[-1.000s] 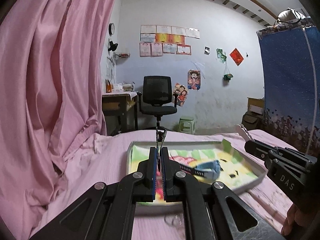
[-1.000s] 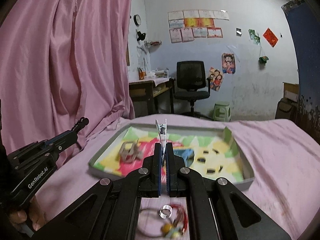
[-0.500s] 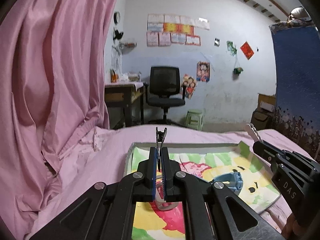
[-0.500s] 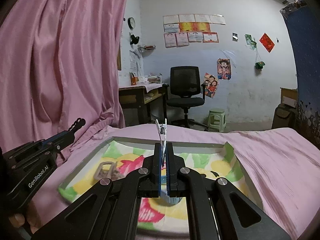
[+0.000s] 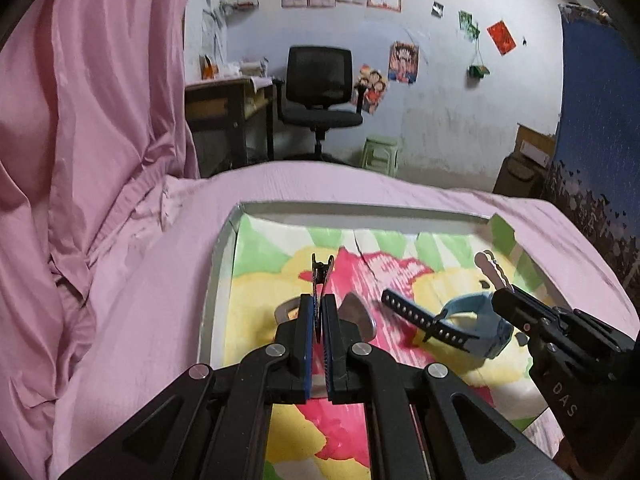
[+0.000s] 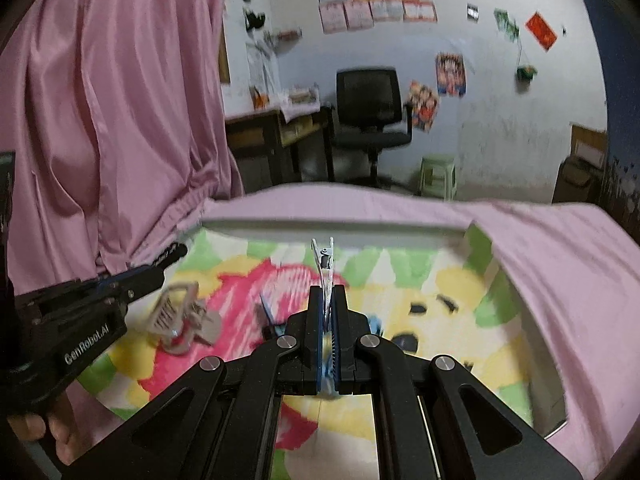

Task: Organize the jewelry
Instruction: 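Carry the white chain over the tray with the right tool, then open the right tool to release the chain beside the blue watch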

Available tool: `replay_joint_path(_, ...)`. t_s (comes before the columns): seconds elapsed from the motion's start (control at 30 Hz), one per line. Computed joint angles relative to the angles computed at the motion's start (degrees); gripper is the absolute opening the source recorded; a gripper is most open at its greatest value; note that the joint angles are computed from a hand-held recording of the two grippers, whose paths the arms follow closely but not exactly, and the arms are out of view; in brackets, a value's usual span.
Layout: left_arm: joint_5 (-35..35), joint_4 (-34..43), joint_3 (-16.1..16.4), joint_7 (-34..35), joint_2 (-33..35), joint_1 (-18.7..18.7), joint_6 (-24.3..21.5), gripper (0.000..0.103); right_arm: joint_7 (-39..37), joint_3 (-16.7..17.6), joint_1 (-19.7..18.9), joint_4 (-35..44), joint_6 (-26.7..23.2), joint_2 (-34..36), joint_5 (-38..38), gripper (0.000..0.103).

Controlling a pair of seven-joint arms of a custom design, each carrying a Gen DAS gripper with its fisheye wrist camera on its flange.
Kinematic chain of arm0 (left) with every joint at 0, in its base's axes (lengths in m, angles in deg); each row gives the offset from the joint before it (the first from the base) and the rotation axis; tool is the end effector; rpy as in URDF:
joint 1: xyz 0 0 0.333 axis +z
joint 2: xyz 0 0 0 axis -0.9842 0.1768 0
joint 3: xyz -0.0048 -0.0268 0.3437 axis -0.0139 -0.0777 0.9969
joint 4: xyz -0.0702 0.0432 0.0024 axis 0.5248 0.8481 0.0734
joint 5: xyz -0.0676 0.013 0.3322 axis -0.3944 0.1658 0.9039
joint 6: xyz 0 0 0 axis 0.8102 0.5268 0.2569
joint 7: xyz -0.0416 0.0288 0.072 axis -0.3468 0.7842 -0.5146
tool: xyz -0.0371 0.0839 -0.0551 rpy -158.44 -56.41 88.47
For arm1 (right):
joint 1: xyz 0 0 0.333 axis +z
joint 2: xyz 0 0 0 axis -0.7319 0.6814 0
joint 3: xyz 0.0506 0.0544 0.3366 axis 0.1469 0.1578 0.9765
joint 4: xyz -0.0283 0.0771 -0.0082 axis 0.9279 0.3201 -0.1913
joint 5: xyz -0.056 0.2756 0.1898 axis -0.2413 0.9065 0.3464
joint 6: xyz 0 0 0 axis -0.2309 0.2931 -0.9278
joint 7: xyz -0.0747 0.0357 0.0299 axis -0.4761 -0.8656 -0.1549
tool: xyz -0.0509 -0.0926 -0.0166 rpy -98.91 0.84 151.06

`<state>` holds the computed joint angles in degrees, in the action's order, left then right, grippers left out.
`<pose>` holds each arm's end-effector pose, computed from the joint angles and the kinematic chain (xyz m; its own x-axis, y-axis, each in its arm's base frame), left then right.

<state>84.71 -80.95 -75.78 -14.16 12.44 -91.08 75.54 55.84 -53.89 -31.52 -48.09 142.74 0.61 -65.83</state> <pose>0.5525 -0.2093 0.5545 0.1646 -0.9860 0.0280 -0.5923 -0.1215 -0.7965 0.5725 0.2077 0.5524 0.3117 -0.9412 -0.1305 -0.4941 -0.0433 -0.8683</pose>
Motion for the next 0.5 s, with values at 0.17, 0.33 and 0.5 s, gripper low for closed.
replay_joint_path(0.17,-8.68,0.84,-0.9,8.46,1.1,0.59,-1.36,0.005,1.63,-2.99,2.16,0.42,-4.32,0.29,-0.99,0.004)
replay_joint_path(0.33,-11.31,-0.01,-0.49,10.72,0.55,0.67,0.04,0.005,2.5,-4.36,3.12,1.12,-6.87,0.24,-2.31,0.004)
replay_joint_path(0.5,-12.8,-1.1,-0.47,11.93,-0.1,0.87,1.59,0.005,2.45,-3.84,2.71,1.14,-7.77,0.09,-2.3,0.004)
